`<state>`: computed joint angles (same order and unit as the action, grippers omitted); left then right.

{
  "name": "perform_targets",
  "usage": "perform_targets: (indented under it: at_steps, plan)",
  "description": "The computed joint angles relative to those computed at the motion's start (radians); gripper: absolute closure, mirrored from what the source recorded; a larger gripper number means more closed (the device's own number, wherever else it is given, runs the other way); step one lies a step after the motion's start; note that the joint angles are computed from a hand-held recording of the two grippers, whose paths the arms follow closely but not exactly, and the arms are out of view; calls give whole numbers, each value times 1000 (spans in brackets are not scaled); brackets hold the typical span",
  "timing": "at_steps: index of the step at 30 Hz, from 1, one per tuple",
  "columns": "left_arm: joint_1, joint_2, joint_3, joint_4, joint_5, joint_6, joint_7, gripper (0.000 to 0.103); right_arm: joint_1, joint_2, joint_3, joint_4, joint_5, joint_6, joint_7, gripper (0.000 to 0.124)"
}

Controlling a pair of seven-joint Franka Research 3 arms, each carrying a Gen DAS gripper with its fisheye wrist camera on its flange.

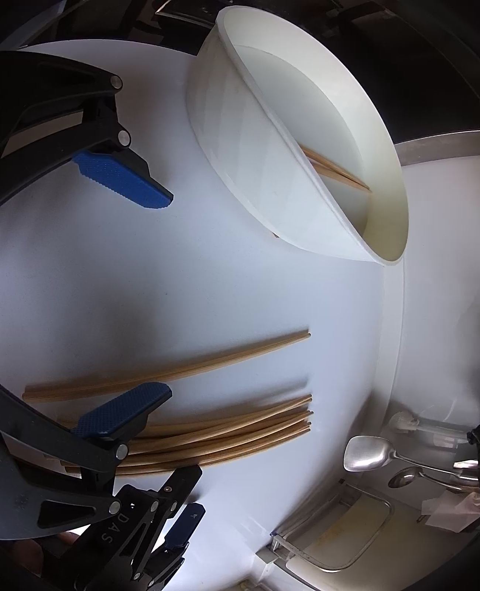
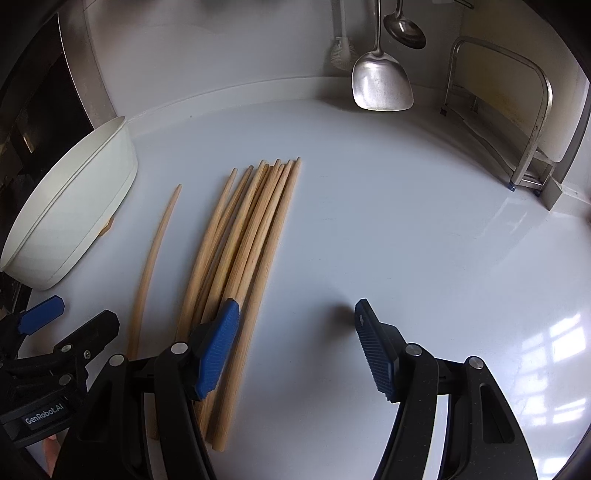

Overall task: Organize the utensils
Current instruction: 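Move both open grippers back to the chopstick pile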

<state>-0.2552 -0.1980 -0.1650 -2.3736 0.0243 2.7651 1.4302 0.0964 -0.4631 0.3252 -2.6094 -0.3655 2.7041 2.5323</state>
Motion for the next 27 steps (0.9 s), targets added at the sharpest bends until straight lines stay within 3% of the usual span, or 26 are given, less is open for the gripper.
perform_targets:
  at_steps: [10,27]
  plan:
    - [4,9,-1,-1,1,2,1,9,-9,-4,15,8,-65,-62,20,62]
    - [18,34,-31,22,102,-9,-104,9,-35,-79,-15,-55,-91,-78,7,62]
